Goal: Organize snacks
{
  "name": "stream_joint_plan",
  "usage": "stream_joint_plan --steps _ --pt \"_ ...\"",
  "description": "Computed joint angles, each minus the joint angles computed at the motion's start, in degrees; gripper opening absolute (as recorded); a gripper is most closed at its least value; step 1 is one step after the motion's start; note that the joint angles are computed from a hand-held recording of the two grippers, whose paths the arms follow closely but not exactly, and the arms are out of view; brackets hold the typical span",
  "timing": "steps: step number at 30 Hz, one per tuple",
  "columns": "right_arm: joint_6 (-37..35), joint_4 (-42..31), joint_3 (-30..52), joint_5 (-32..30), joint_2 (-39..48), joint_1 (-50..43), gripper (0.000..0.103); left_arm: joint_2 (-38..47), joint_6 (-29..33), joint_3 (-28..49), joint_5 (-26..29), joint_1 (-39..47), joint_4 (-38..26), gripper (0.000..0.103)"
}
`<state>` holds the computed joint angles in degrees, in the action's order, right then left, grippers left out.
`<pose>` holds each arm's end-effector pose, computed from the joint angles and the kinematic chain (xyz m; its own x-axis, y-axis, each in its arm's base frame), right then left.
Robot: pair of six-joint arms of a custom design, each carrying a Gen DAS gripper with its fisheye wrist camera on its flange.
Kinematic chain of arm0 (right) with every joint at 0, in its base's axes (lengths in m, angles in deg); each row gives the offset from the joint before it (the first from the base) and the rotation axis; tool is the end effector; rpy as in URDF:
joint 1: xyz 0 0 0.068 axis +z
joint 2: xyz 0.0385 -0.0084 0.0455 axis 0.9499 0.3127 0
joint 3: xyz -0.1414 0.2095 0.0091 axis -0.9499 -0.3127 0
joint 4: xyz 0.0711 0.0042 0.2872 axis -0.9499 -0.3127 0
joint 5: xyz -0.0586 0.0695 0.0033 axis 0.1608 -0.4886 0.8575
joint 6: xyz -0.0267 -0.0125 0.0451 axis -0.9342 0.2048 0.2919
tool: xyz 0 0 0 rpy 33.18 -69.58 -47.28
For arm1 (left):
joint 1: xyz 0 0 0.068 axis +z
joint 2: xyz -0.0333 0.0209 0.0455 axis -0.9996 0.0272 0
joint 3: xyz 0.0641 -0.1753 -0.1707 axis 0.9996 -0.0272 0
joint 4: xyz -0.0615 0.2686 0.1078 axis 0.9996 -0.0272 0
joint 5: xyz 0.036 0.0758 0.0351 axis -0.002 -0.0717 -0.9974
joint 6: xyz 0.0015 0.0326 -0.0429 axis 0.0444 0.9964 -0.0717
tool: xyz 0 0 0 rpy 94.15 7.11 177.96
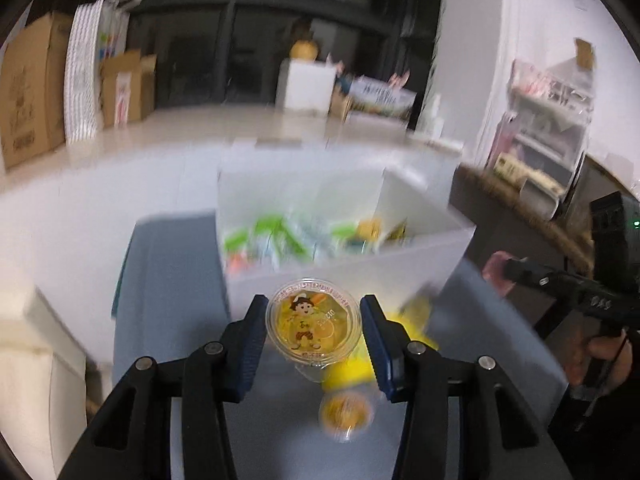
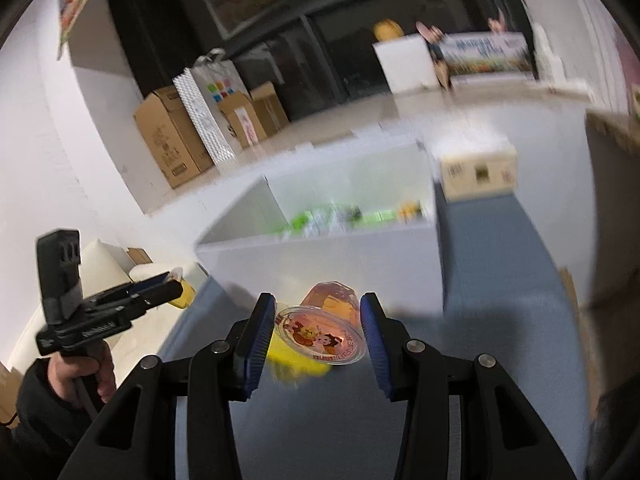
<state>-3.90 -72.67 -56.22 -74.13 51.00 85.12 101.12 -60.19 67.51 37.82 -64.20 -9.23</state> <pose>0.2264 0.0655 0.1506 -0.5817 0.0455 -0.8121 -0.3838 0.8649 0.3234 0.2257 0.0770 0.1844 -0.5874 0.0660 -0.8066 0.3225 0.9332 -0.1585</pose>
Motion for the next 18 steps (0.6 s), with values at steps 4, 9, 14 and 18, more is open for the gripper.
stream_joint_plan --steps 4,9,14,18 --pt "-3.4 0.7 10.9 2.2 10.4 1.2 0.048 8.4 -6.4 8.5 -2.7 -5.7 4.7 0.052" --pt "-4.4 -1.2 26.5 1.8 26.9 0.4 0.048 22.0 -10.3 18.9 -9.4 -12.7 8.1 0.052" --pt "-5.6 -6.2 36.2 3.9 37.6 0.7 0.069 28.2 -10.6 23.3 -15.9 -16.8 7.8 0.08" --pt "-4.3 -4.4 35.0 3.9 37.6 -0.1 0.097 27.5 -10.5 21.7 -17.1 -16.3 8.5 0.103"
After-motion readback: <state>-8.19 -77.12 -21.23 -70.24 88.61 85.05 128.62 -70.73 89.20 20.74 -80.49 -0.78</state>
